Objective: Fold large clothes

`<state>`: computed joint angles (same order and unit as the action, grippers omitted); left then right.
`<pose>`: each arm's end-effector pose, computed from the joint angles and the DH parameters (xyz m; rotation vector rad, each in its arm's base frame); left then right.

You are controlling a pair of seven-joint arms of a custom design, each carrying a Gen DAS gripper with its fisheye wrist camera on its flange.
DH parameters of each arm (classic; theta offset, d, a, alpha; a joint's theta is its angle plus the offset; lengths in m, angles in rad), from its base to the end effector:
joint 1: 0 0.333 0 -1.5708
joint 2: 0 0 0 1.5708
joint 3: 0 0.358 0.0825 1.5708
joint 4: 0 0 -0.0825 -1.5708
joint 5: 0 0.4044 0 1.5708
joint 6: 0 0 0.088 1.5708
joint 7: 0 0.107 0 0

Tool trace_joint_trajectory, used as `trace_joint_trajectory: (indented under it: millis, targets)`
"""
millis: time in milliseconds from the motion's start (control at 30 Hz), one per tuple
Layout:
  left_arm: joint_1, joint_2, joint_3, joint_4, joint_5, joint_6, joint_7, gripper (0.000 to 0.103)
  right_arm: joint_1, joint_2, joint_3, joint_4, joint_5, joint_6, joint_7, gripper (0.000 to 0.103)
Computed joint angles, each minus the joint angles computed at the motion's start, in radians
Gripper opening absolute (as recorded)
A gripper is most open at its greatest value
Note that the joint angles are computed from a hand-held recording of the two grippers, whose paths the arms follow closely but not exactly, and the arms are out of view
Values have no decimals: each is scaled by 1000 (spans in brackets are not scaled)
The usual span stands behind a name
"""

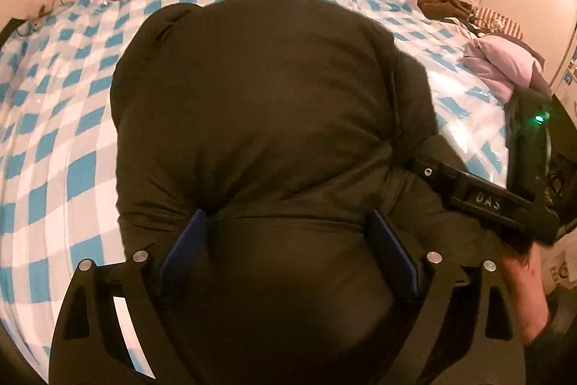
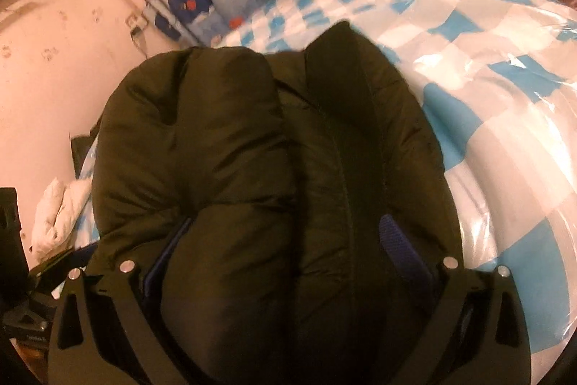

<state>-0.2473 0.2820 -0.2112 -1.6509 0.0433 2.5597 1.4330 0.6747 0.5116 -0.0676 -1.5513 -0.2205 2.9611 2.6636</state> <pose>0.6527 -0.3018 0.5567 -1.6075 2.2306 -0.8090 0.6255 0.4668 0.4873 -1.3615 1.7766 -0.1240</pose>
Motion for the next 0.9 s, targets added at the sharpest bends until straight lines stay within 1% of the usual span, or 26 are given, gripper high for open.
trace_joint_trajectory:
  millis: [33, 67, 100, 133, 167, 200, 233, 267, 333, 400, 433, 500, 567, 600, 667, 700, 733, 767, 833, 867, 900]
  targets:
    - [29, -24, -17, -12, -65, 3, 31, 86, -44, -19, 57, 0, 27, -41, -29, 96]
    - [48, -52, -22, -38, -111, 24, 40, 86, -63, -42, 78, -9, 2, -61, -6, 96]
    - [77, -83, -27, -66, -185, 50, 58, 86, -56, -74, 65, -31, -67, -61, 50, 96]
    - [98, -105, -28, -92, -248, 65, 71, 86, -19, -100, 17, -50, -100, -60, 83, 96]
    - [127, -114, -23, -97, -332, 58, 76, 86, 18, -127, -30, -71, -117, -58, 103, 96]
    - [155, -107, -18, -88, -415, 30, 79, 86, 25, -141, -43, -82, -114, -58, 103, 96]
    - [173, -89, -8, -70, -462, -8, 65, 86, 1, -152, -20, -82, -84, -82, 75, 96]
    - [189, -63, -7, -43, -499, -50, 77, 86, -51, -150, 37, -65, -38, -130, 20, 96]
    - [209, -15, -8, 0, -540, -121, 90, 86, -126, -130, 122, -21, 55, -218, -87, 96]
    - [246, 42, -38, 41, -649, -204, 141, 86, -191, -101, 199, 14, 178, -270, -203, 96]
    - [250, 43, -44, 28, -680, -198, 154, 87, -236, -81, 254, 27, 278, -293, -285, 96]
    - [267, 57, -65, 21, -769, -201, 197, 89, -265, -71, 286, 15, 380, -281, -347, 96]
    - [273, 63, -71, 23, -817, -220, 222, 89, -299, -75, 324, -12, 492, -248, -425, 96]
    - [272, 68, -69, 29, -822, -228, 230, 89, -318, -89, 340, -37, 549, -225, -461, 96]
    - [262, 60, -59, 31, -801, -235, 243, 89, -300, -119, 309, -66, 564, -218, -465, 96]
    - [258, 64, -53, 39, -789, -240, 242, 91, -283, -133, 285, -77, 551, -223, -450, 96]
    - [253, 70, -50, 48, -778, -246, 236, 92, -264, -145, 258, -81, 509, -244, -416, 96]
    - [252, 80, -51, 56, -781, -255, 231, 93, -269, -145, 266, -80, 524, -258, -433, 96]
    - [255, 103, -61, 83, -800, -282, 228, 94, -333, -95, 363, -44, 708, -273, -565, 97]
    - [246, 108, -65, 89, -795, -279, 230, 94, -342, -78, 388, -35, 772, -259, -603, 97]
    - [221, 103, -57, 92, -748, -261, 219, 94, -354, -62, 423, -35, 845, -212, -668, 97]
